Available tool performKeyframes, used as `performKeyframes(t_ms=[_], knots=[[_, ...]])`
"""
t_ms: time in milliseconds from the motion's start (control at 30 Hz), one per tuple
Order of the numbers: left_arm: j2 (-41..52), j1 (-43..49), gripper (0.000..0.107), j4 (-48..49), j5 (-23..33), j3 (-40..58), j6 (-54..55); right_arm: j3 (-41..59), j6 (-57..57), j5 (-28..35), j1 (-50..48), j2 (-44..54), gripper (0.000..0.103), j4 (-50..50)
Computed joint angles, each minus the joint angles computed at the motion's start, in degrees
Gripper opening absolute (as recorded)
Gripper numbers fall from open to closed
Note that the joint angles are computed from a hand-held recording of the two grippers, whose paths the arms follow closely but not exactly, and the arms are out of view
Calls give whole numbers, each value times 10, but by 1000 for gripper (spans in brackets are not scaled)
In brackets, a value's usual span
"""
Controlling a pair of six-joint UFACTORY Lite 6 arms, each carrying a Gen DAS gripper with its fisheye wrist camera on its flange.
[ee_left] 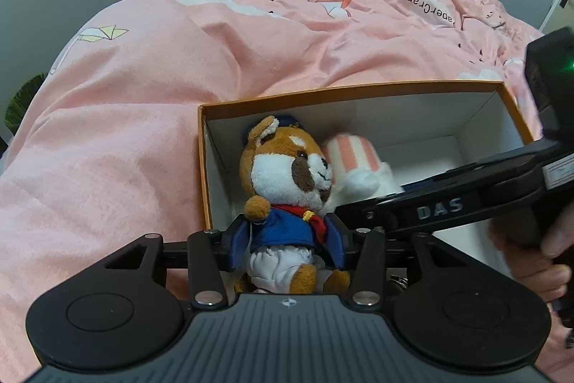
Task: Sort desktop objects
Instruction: 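Lower the white plush and fox plush into the orange box with both grippers, then open both grippers to release the plushes inside the box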
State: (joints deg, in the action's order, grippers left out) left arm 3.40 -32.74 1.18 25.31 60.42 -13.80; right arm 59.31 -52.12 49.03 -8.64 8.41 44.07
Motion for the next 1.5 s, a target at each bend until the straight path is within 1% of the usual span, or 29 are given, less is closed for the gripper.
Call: performKeyframes(t_ms=[33, 67, 167, 267, 367, 400, 467, 567, 633, 667, 733, 767, 800, 833, 933, 1033, 1133, 1300, 1400, 1500], knots=[[-4, 1, 52, 2, 2, -1, -1, -2, -1, -3, 4, 1, 64, 1], [-9, 1, 47, 6, 1, -4, -3, -3, 0, -5, 7, 3, 64, 0], [-3, 1, 39, 12, 1, 0, -6, -13, -6, -18, 19, 5, 65, 6], [14, -5, 35, 36, 2, 9, -28, -24, -20, -26, 24, -5, 67, 10], [35, -1, 31, 18, 2, 16, -11, -31, -21, -35, 21, -25, 69, -4], [37, -2, 31, 18, 2, 16, -10, -33, -26, -35, 16, -32, 68, -8], [43, -11, 31, 49, 1, 19, -38, -35, -31, -31, 5, -40, 69, -16], [48, -22, 31, 75, 1, 20, -62, -24, -52, 13, -29, -32, 70, 4], [40, -21, 32, 67, -7, 12, -52, -21, -63, 36, -47, -30, 71, 17], [31, -18, 32, 52, -12, 4, -37, -21, -62, 38, -48, -31, 71, 18], [7, -10, 32, 30, -23, -14, -14, -28, -57, 37, -47, -34, 68, 17], [-11, -5, 33, 20, -28, -25, -4, -30, -55, 36, -46, -33, 61, 16], [-24, -1, 33, 11, -29, -31, 6, -35, -51, 26, -42, -32, 55, 16], [-40, 4, 33, 1, -30, -39, 16, -40, -50, 16, -38, -32, 53, 18], [-70, 13, 33, -15, -27, -47, 33, -40, -54, 11, -33, -27, 52, 35], [-85, 14, 33, -8, -23, -50, 24, -49, -58, -2, -18, -38, 51, 41], [-83, 12, 33, -13, -23, -49, 27, -61, -72, -20, 4, -37, 50, 56], [-99, -2, 33, 3, -25, -66, 10, -60, -71, -23, 7, -44, 51, 50], [-120, -8, 33, 7, -21, -76, 7, -67, -73, -29, 3, -59, 52, 48], [-148, -21, 33, 25, -14, -90, -12, -81, -69, -41, 2, -95, 52, 37]])
